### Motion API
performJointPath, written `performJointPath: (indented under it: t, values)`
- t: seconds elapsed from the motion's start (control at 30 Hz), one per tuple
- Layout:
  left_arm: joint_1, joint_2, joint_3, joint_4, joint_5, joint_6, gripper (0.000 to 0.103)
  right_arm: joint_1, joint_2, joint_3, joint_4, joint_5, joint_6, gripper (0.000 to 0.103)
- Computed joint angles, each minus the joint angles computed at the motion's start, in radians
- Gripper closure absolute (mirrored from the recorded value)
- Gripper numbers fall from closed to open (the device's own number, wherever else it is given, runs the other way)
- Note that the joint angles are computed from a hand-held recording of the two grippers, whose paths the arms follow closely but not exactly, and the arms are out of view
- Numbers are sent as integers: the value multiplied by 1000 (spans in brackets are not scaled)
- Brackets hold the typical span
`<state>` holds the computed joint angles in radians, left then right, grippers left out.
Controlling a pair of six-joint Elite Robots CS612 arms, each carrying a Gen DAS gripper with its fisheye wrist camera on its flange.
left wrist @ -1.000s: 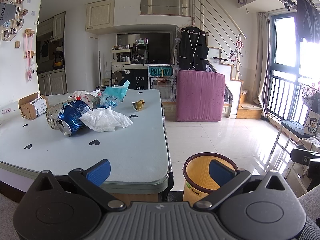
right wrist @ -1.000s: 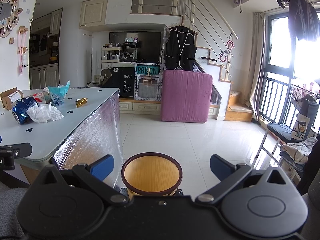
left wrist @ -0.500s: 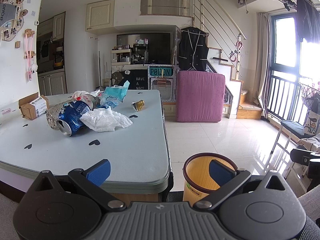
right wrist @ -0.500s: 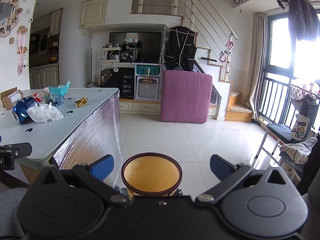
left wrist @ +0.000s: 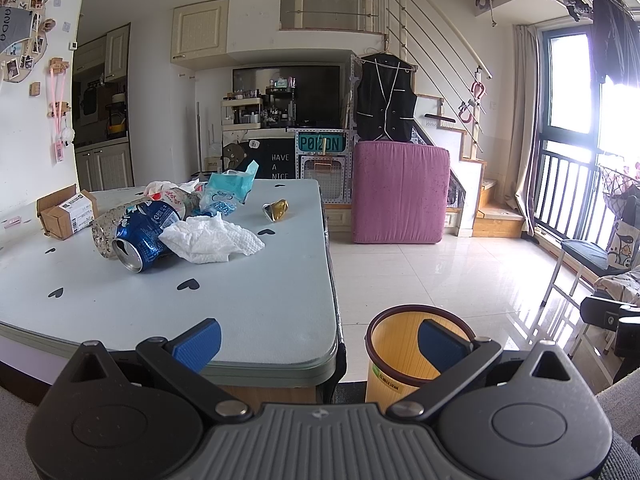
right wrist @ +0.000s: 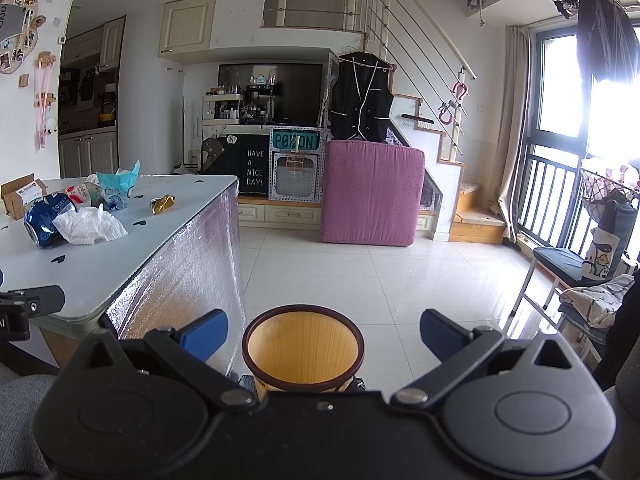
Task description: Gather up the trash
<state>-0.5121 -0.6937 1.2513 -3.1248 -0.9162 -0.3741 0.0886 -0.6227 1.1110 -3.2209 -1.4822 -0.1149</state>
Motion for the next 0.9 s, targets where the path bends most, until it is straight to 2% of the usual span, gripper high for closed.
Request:
performJointPath:
  t: [0.67, 0.9]
  values:
    - [0, 0, 0, 0, 1, 1, 0, 0, -3, -1, 6, -1, -1, 0]
    - [-3, -5, 7, 3, 27, -3, 0, 1, 9, -12, 15, 2, -2, 0]
